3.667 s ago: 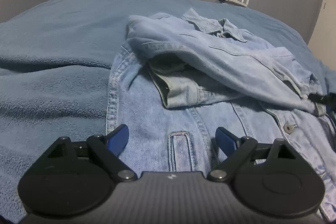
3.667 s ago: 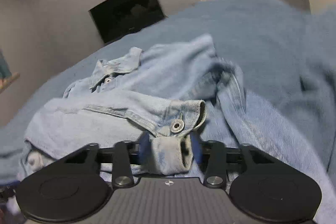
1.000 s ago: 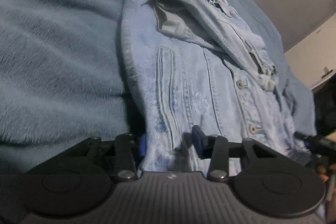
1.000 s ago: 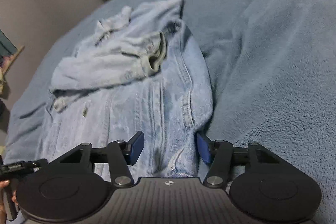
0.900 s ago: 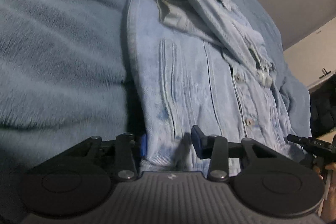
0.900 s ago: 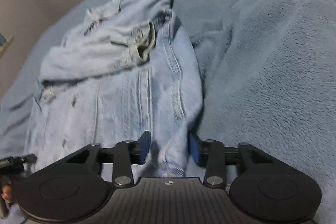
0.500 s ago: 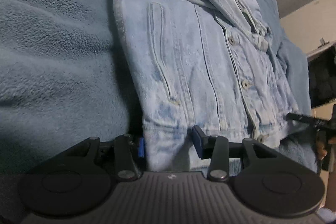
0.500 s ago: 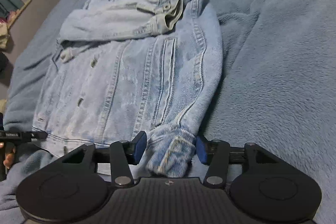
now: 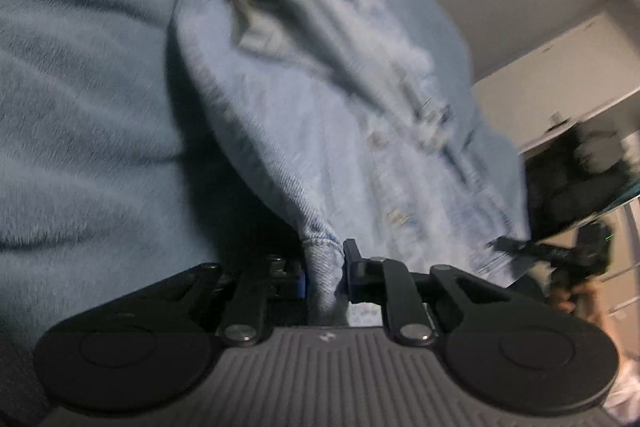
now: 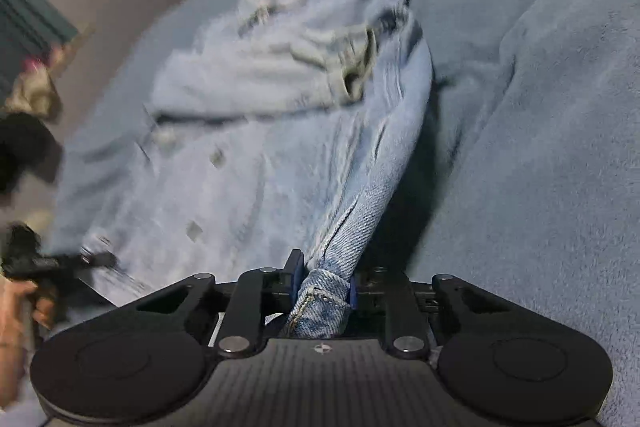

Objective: Fold large clothes
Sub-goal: 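Lift the hem with both tools and fold it onto the collar, then release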

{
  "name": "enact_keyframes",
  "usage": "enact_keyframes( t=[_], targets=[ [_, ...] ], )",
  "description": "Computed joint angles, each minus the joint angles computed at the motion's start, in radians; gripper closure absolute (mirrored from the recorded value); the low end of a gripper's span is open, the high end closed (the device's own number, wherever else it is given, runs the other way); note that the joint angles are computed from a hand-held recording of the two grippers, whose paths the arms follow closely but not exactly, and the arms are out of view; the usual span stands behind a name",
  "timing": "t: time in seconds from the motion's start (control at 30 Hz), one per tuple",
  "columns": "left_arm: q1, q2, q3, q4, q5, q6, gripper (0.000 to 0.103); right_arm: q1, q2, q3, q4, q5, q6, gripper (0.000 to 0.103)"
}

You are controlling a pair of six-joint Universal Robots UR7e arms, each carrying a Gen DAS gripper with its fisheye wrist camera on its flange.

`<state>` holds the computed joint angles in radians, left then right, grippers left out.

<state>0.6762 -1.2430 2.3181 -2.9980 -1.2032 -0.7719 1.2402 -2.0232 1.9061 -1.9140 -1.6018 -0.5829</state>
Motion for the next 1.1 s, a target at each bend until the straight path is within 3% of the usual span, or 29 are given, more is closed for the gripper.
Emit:
enact_keyframes(
  t=[0.3, 0.43, 0.63, 0.9, 1.1],
  targets=[
    [0.061, 0.038, -0.045, -0.285, -0.02, 0.036, 0.092, -0.116, 0.082, -0.141, 0.056, 0.397, 0.159, 0.081],
    [0.107, 0.082, -0.143, -0.29, -0.018, 0.098, 0.092, -0.095, 0.163, -0.181, -0.034, 0.448, 0.25, 0.082],
    [0.18, 0.179, -0.335, -0.283, -0.024, 0.182, 0.092, 0.006, 0.338, -0.274, -0.24, 0.41, 0.408, 0.082],
    [0.277, 0.356, -0.69, -0.091, 0.045, 0.272, 0.092, 0.129, 0.648, -0.458, -0.5, 0.234, 0.563, 0.082],
    [0.324, 0.48, -0.869, 0.018, 0.131, 0.276, 0.092, 0.15, 0.823, -0.539, -0.649, 0.113, 0.632, 0.081]
  ],
)
